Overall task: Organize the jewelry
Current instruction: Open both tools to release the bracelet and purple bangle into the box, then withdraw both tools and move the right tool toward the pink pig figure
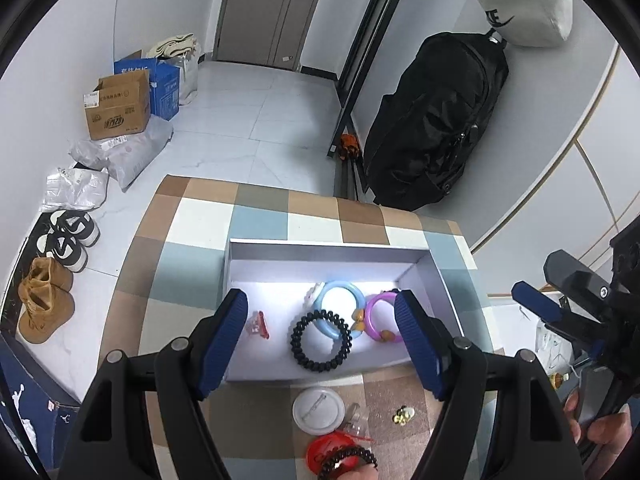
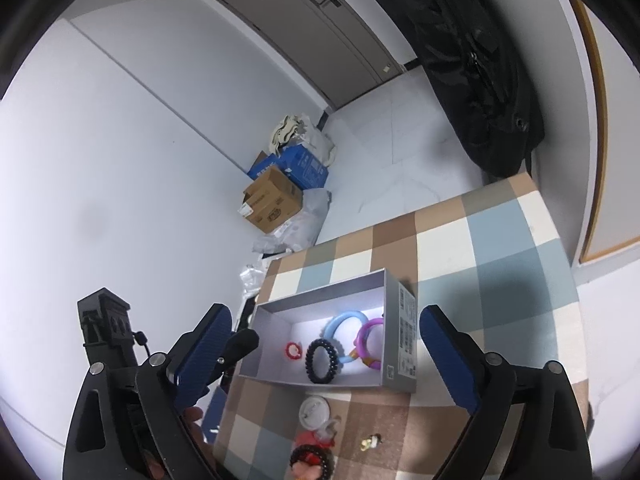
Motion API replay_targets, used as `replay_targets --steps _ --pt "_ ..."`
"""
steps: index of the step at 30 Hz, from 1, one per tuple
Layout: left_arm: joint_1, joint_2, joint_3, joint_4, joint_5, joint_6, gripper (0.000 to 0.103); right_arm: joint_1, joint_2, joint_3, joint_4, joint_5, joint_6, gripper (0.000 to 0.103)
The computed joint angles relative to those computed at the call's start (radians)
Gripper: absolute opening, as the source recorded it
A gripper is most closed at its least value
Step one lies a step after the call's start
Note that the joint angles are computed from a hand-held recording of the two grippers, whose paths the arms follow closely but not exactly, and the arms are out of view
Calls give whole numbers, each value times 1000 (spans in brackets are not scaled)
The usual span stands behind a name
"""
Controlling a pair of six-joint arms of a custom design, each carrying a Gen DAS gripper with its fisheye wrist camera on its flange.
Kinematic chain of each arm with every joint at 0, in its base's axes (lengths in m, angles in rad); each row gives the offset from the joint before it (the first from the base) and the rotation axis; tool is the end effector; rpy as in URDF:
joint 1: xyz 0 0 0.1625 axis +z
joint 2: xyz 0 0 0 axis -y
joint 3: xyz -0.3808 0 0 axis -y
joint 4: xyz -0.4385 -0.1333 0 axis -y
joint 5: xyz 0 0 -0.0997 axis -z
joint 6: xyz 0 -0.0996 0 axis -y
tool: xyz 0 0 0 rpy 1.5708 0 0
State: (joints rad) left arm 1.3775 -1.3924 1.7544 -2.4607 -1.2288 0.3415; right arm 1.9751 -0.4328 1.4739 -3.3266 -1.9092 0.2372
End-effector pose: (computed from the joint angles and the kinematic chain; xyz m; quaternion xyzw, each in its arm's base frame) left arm 0.0462 -0.6317 0.3511 0.2085 0.9292 -0.2442 0.1829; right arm 0.3691 -0.6079 -0.0618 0.0184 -0.9251 0.3770 0.0410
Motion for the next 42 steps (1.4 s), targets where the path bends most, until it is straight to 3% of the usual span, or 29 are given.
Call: replay_targets --steps 7,18,20,29,36,42 --pt "-7 -46 57 -62 18 40 72 24 0 19 -7 -58 -49 102" --pt "7 -115 122 -108 27 66 72 56 -14 77 -3 -140 -61 103" --pt "14 -120 115 -77 8 58 81 59 -17 85 -3 -148 -59 103" --pt "27 -148 126 23 -14 49 83 70 -30 118 -1 -184 -31 103" --pt "38 -164 135 37 -18 37 83 92 -5 83 190 -257 -17 103" --pt "49 -170 135 -3 2 15 83 100 31 58 282 -228 -1 103"
